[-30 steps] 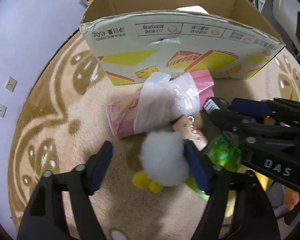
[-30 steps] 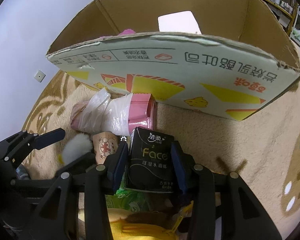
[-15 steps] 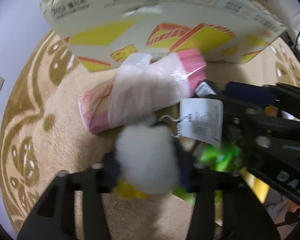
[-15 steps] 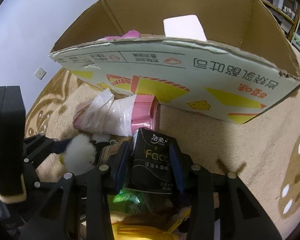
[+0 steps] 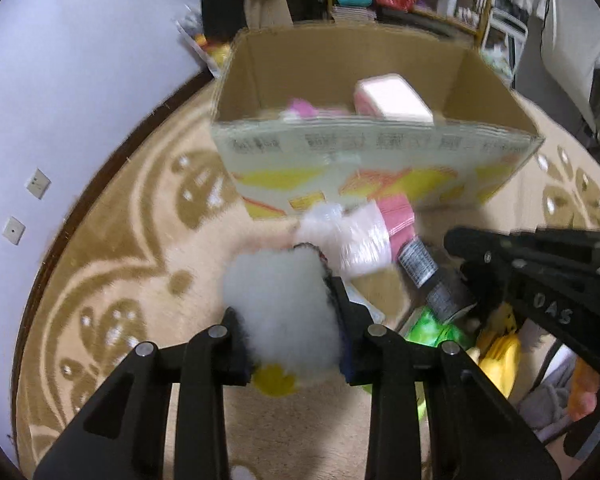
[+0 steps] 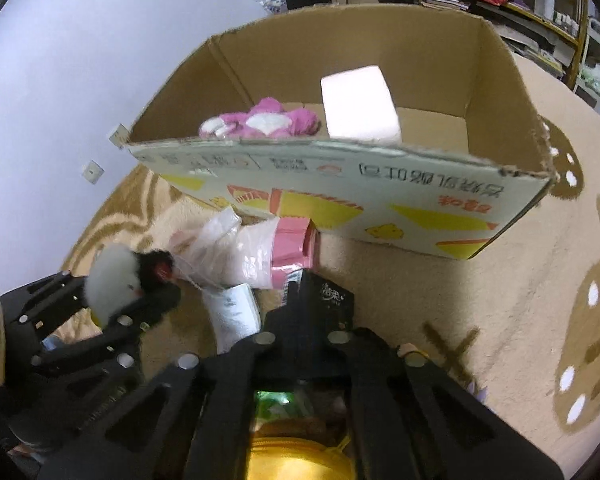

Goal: Organize soft objects
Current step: 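Lift the fluffy plush with the left tool while the right tool lifts the tissue pack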

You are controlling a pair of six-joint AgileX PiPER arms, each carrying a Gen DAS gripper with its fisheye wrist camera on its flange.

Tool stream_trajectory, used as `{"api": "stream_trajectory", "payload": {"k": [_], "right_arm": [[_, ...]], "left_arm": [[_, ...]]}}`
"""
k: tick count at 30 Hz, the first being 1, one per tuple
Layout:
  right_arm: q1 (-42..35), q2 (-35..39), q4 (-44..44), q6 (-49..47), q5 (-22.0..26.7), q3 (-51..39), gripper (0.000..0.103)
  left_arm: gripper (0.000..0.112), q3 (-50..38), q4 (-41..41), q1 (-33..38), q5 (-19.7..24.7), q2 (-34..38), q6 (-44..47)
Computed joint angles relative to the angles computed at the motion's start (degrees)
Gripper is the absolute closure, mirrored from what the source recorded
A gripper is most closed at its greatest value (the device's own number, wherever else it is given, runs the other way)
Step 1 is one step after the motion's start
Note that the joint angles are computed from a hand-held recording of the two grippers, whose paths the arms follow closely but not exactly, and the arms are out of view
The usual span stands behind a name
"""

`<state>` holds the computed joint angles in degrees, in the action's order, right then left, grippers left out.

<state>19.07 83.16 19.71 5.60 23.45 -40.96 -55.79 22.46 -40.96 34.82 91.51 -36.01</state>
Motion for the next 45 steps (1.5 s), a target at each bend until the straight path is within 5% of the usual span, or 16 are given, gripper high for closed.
{"api": "stream_trajectory", "payload": {"k": [5,8,10,13,22,24,26,30,45], "right_arm": [[-0.7,-0.7,-2.3,2.5,0.4,0.4,0.103],[-2.4,0.2,3.4,-3.1,0.9,0.6,0.101],[-3.4,0.4,6.5,-6.0,1.2,0.4,0.093],[-3.5,0.3,5.8,-5.7,1.2,-0.1,0.062],[-3.9,7.2,9.5,-10.3,4.1,-3.9,0.057],[-3.2,8.7,7.5,-8.9,5.1,-4.8,0.05],[-2.2,10.0,4.7,-6.4,5.0,-5.4,0.052],[0.3,10.1,-2.9,0.1,4.1,-5.4,0.08],[1.7,-6.3,-15.1,14.1,5.3,-4.5,0.082]], "left_arm": [[0.083,5.0,6.3,-0.1,-1.1,-6.3,-5.7],[0.083,5.1,6.3,0.7,-1.4,-7.1,-5.3],[0.083,5.4,7.4,0.6,-1.2,-7.7,-6.1],[0.083,4.8,8.9,0.7,-0.6,-8.1,-6.9],[0.083,4.7,17.1,-0.2,0.4,-9.7,-13.2],[0.083,4.6,17.4,-0.1,0.5,-10.2,-13.3],[0.083,4.6,18.0,-0.1,0.4,-10.8,-13.7],[0.083,4.9,21.4,-0.7,0.8,-11.6,-16.1],[0.083,3.4,35.9,-1.0,-4.2,-12.3,-28.1]]}}
